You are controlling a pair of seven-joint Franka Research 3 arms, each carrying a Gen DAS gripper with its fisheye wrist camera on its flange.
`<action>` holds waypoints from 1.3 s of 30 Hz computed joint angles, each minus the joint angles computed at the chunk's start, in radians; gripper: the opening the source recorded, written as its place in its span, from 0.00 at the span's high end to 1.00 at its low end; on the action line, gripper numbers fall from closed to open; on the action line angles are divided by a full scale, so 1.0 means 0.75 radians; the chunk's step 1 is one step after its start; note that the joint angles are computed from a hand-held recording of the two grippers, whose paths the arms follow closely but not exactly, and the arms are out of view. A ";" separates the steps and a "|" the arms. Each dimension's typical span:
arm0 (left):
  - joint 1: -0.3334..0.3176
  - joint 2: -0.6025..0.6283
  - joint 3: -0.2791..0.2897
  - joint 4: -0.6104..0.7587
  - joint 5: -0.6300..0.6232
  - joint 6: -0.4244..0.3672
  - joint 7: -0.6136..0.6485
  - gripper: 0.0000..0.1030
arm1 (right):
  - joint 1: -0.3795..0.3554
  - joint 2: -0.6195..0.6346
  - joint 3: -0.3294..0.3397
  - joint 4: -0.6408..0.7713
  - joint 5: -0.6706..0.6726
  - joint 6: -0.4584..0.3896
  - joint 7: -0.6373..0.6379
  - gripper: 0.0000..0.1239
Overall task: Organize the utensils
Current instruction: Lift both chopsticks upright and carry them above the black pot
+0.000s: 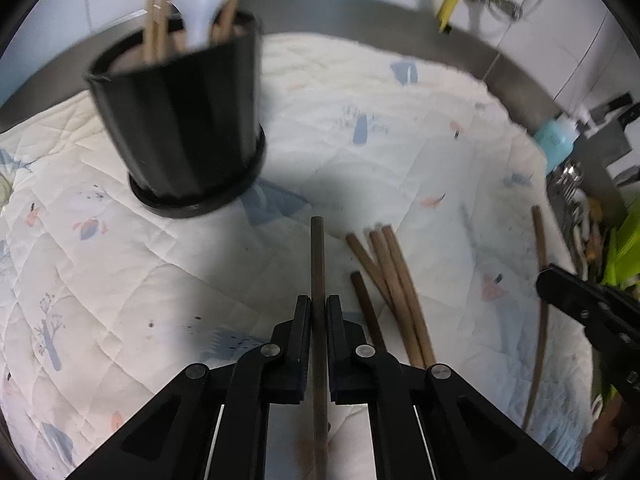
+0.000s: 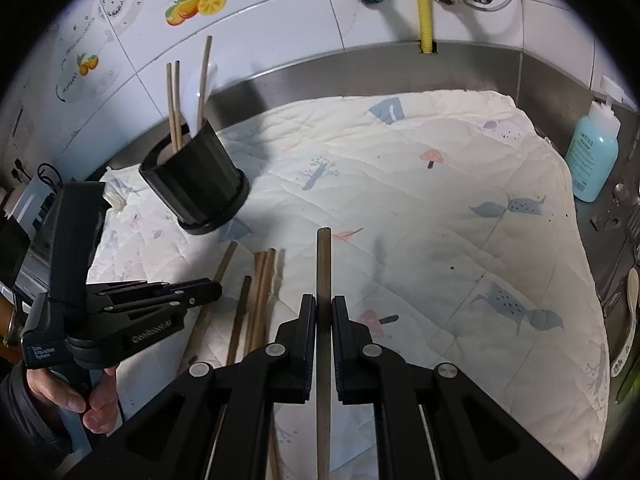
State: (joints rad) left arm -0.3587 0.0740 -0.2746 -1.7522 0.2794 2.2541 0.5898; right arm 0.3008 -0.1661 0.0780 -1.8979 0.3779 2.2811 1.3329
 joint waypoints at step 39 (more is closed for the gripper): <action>0.331 -0.221 0.003 0.206 0.950 0.351 -0.457 0.93 | 0.104 0.149 0.062 0.390 0.011 0.224 -0.023 0.92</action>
State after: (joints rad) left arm -0.1104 -0.0916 -0.2720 -1.5974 0.9919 2.5176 0.2471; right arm 0.3790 -0.0540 0.1243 -1.6051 0.3861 2.4490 1.3153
